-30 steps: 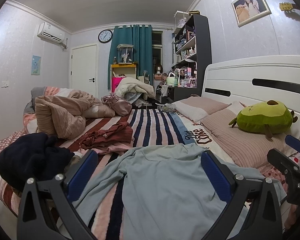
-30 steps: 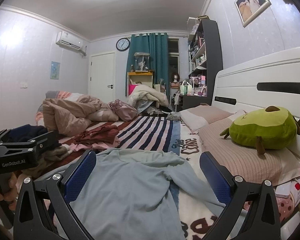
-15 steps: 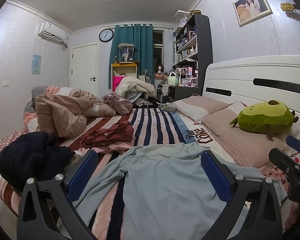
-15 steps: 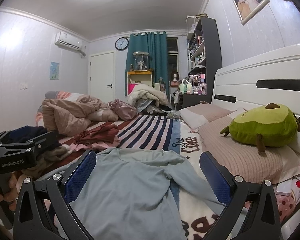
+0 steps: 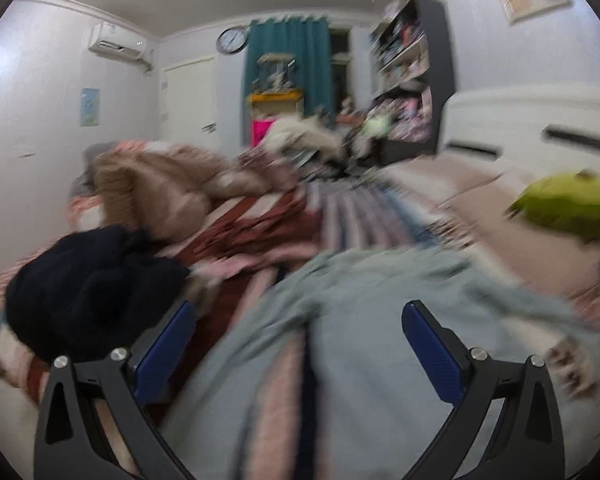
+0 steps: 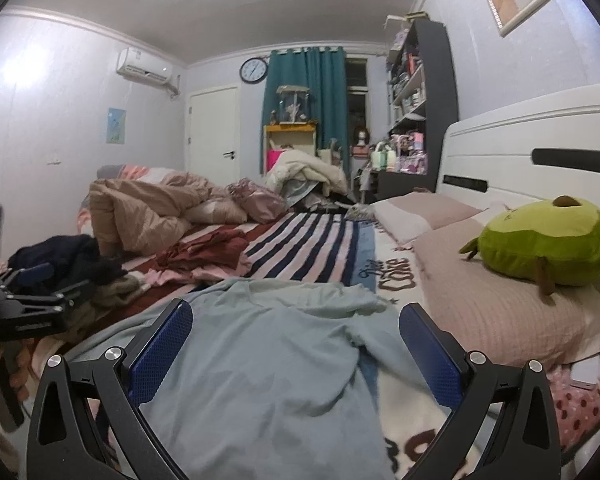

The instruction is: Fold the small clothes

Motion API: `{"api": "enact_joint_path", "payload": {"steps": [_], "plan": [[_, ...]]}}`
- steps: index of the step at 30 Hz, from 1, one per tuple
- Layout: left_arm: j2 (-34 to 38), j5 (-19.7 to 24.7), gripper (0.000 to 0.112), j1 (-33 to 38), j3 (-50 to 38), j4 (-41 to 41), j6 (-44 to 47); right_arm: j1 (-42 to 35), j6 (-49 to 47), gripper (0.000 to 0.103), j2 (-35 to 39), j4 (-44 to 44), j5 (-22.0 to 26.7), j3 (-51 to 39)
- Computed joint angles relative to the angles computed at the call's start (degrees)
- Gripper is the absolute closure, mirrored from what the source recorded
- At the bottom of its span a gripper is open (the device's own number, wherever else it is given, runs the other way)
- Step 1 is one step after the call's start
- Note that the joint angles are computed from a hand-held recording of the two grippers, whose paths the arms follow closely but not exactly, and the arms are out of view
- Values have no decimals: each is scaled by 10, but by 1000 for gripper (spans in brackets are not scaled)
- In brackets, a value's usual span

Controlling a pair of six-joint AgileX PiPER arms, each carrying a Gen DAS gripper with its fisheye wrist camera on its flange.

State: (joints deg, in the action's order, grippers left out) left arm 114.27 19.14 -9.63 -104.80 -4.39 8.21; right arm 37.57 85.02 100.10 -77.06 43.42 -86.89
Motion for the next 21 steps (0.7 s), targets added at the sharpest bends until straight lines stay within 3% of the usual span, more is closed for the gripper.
{"api": "enact_joint_path", "payload": {"steps": [3, 6, 11, 16, 21], "plan": [[46, 15, 11, 32, -36, 44, -34, -11, -11, 0, 26, 9, -17, -22], [89, 55, 21, 72, -82, -73, 84, -35, -31, 0, 49, 38, -64, -35], [117, 53, 27, 82, -80, -80, 148, -69, -110, 2, 84, 132, -131, -44], [109, 55, 29, 76, -53, -90, 176, -93, -240, 48, 122, 284, -151, -64], [89, 83, 40, 82, -14, -164, 218, -107, -274, 51, 124, 341, -179, -45]]}}
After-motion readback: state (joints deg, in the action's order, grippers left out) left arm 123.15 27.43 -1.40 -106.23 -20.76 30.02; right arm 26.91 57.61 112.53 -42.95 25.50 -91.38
